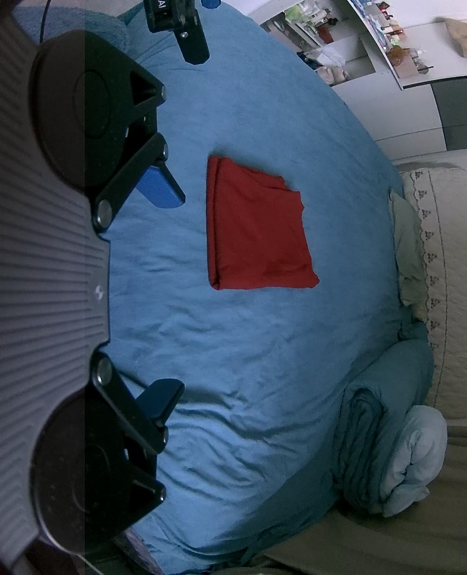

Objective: Fold small clothes

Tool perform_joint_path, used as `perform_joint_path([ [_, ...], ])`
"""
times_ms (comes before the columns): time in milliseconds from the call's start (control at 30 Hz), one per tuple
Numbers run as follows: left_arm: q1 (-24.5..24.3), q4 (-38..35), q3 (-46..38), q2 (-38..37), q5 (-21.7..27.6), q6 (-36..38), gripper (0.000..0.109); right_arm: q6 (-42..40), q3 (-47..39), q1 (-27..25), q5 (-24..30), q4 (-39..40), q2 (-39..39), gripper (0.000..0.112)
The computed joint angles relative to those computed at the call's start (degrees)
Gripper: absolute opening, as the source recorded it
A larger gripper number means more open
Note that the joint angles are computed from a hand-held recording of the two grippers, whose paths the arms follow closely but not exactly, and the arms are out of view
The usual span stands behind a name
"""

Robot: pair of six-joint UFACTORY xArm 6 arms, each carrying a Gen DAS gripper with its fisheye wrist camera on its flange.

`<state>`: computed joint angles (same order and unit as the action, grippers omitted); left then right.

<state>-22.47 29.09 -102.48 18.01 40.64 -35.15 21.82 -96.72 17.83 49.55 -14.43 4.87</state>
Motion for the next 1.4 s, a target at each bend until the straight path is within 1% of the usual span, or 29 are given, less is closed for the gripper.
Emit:
perform_joint_path([
  [100, 0.0, 0.87, 0.24, -0.28, 0.03, -0.59, 0.103, -0.05, -0.05, 0.09, 0.02, -0.1, -0.07, 0.103],
  [1100, 0.26, 1.24, 1.75, -1.81, -1.47, -1.18, 0.103, 0.91, 0.32, 0.77, -0.36, -1.22, -0.47, 0.103],
  [1400, 0.16, 1.88, 2.46, -2.32, -2.25, -2.1, 0.103, 2.57, 1.17, 1.18, -0.66, -2.28, -1.19, 0.103],
])
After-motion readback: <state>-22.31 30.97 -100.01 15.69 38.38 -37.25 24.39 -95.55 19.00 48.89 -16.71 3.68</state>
